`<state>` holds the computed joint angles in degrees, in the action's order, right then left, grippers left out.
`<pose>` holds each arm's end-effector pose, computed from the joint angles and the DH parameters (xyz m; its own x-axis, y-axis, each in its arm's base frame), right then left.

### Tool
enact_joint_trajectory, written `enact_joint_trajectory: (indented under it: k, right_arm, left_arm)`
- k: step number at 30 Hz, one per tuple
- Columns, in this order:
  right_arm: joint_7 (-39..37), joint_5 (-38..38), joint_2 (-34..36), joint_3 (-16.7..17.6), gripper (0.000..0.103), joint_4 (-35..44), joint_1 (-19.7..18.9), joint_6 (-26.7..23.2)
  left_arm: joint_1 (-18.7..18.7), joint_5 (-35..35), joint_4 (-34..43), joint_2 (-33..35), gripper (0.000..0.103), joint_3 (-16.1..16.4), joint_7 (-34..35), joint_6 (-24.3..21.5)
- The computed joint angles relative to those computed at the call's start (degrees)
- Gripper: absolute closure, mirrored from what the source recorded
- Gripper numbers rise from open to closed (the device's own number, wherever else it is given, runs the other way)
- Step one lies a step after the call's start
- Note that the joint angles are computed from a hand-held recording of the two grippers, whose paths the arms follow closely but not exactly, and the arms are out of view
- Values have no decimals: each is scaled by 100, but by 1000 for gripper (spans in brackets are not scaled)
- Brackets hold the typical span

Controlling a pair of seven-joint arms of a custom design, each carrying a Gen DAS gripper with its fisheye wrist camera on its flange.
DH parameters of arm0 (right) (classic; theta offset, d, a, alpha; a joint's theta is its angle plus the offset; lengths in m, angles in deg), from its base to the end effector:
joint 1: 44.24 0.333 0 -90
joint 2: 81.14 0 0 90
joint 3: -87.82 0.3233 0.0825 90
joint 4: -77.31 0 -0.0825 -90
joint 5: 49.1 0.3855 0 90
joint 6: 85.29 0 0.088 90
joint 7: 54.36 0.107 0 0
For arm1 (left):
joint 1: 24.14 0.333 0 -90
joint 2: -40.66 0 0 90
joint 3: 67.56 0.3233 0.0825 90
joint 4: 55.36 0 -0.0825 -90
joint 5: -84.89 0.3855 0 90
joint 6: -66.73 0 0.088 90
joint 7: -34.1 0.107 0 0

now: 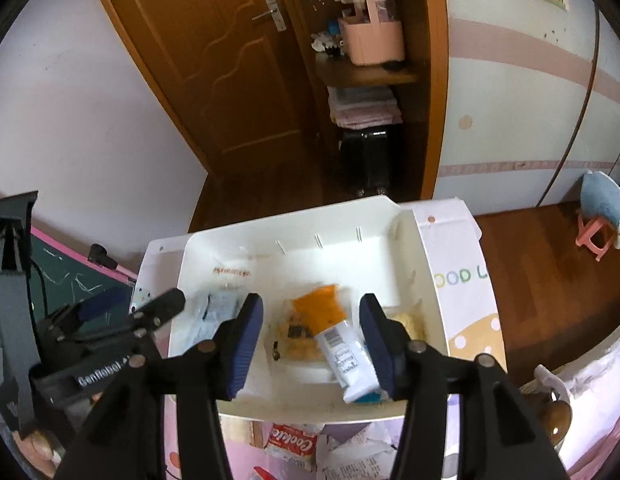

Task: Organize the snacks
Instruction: 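Lift the blue-white bag and orange bar into the tray and open both tools, then withdraw both tools from the tray toward the remaining snacks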

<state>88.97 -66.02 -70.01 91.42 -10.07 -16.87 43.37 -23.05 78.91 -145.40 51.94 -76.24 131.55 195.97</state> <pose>0.5781 0.3324 0.6119 -0.2032 -0.9545 -0.2184 -0.8120 0.2890 -0.5070 0.6607 -0.0814 0.5874 -0.2218 -0.9726 0.0702 -0.8633 0.1625 -0.4778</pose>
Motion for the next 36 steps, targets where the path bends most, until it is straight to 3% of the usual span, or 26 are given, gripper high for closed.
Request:
enact_joint_trajectory:
  k: [17, 25, 36]
  right_arm:
    - [106, -130, -578, 207, 52, -426, 7, -18]
    - [367, -619, -1030, 457, 52, -492, 60, -375]
    - [655, -1323, -1770, 992, 52, -792, 39, -860]
  left_arm:
    - [12, -174, -559, -752, 11, 112, 237, 77]
    - [-5, -573, -1145, -1674, 11, 371, 744, 151]
    - [-328, -1040, -1928, -2892, 8, 854, 1537, 149]
